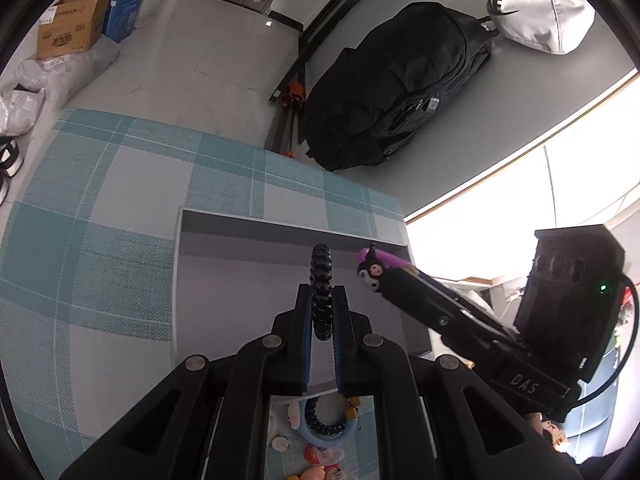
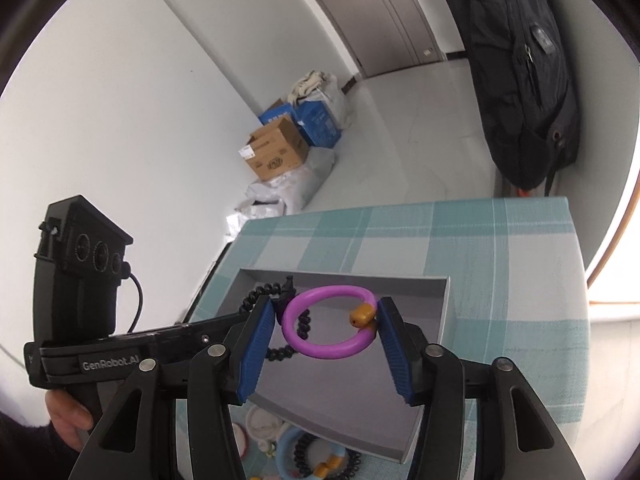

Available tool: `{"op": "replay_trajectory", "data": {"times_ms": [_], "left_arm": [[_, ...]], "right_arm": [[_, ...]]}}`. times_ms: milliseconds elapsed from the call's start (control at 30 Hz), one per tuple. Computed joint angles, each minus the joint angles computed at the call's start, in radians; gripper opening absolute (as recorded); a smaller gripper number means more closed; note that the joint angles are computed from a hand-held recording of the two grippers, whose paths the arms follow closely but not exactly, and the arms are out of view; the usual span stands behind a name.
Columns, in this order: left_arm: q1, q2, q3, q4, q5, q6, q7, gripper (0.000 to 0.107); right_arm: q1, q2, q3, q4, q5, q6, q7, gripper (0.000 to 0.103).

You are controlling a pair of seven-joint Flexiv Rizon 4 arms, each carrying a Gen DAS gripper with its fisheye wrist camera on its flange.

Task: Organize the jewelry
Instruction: 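Carry both bracelets over the grey box and open both tools, then withdraw both tools from the box and lower the left tool to the red-rimmed badge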

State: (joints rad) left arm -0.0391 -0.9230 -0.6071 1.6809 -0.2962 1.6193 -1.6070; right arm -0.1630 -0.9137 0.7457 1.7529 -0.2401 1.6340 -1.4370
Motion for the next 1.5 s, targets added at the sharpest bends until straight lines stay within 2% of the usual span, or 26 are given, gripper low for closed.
{"op": "replay_trajectory", "data": {"times_ms": [33,67,100,133,167,200,267,367,467,567,600,733,900,1000,1133,1267,1333,1433,1500], "left_arm": [[0.042,-0.026,-0.062,0.001,0.010,0.011,0.022,0.008],[0.073,-0.047,-0.108,-0.001,0.024,0.010,0.034,0.019],[0.086,-0.051,-0.121,0.005,0.021,0.014,0.036,0.026],[0.084,-0.045,-0.113,0.010,0.017,0.022,0.022,0.045],[0.097,-0.050,-0.129,0.021,0.019,0.046,0.013,0.060],[0.131,-0.074,-0.177,0.037,0.039,0.090,0.011,0.063],[0.157,-0.085,-0.206,0.053,0.078,0.129,-0.009,0.066],[0.126,-0.045,-0.147,0.052,0.101,0.121,-0.051,0.067],[0.067,0.000,-0.058,0.043,0.095,0.094,-0.093,0.067],[-0.013,0.036,0.045,0.022,0.078,0.067,-0.113,0.067],[-0.036,0.043,0.072,0.017,0.075,0.069,-0.116,0.067],[-0.148,0.088,0.217,0.016,0.054,0.068,-0.142,0.067],[-0.287,0.134,0.396,0.024,0.038,0.058,-0.176,0.067],[-0.355,0.156,0.483,0.039,0.033,0.061,-0.202,0.067],[-0.481,0.175,0.642,0.040,0.035,0.031,-0.243,0.067],[-0.573,0.190,0.755,0.062,0.054,0.013,-0.296,0.068],[-0.597,0.199,0.781,0.086,0.064,0.010,-0.325,0.074],[-0.601,0.212,0.781,0.121,0.083,0.005,-0.353,0.078],[-0.612,0.215,0.792,0.131,0.097,-0.017,-0.364,0.079]], "right_arm": [[0.001,0.002,-0.002,0.001,0.002,0.000,0.002,0.056],[-0.004,0.001,0.004,0.003,0.001,0.001,-0.002,0.057],[-0.009,0.003,0.008,0.009,0.003,0.017,-0.005,0.060],[-0.017,0.002,0.016,0.016,0.001,0.032,-0.007,0.069],[-0.039,-0.005,0.039,0.027,-0.006,0.062,-0.014,0.071],[-0.043,-0.002,0.037,0.038,-0.013,0.091,-0.007,0.072],[-0.035,0.014,0.013,0.060,-0.020,0.148,0.017,0.077],[-0.032,0.022,-0.006,0.078,-0.040,0.188,0.054,0.086],[-0.004,0.042,-0.051,0.090,-0.056,0.205,0.094,0.091],[0.032,0.066,-0.108,0.108,-0.065,0.243,0.128,0.102],[0.062,0.083,-0.148,0.116,-0.052,0.262,0.143,0.103],[0.098,0.109,-0.209,0.138,-0.065,0.278,0.200,0.103],[0.244,0.176,-0.387,0.191,-0.021,0.358,0.226,0.103],[0.305,0.199,-0.461,0.226,-0.005,0.406,0.240,0.103],[0.325,0.215,-0.497,0.268,-0.033,0.453,0.282,0.103],[0.369,0.238,-0.550,0.312,-0.043,0.485,0.296,0.103],[0.377,0.247,-0.558,0.326,-0.041,0.476,0.302,0.103],[0.263,0.233,-0.469,0.337,-0.190,0.422,0.391,0.103],[0.267,0.239,-0.473,0.352,-0.200,0.411,0.403,0.103]]}}
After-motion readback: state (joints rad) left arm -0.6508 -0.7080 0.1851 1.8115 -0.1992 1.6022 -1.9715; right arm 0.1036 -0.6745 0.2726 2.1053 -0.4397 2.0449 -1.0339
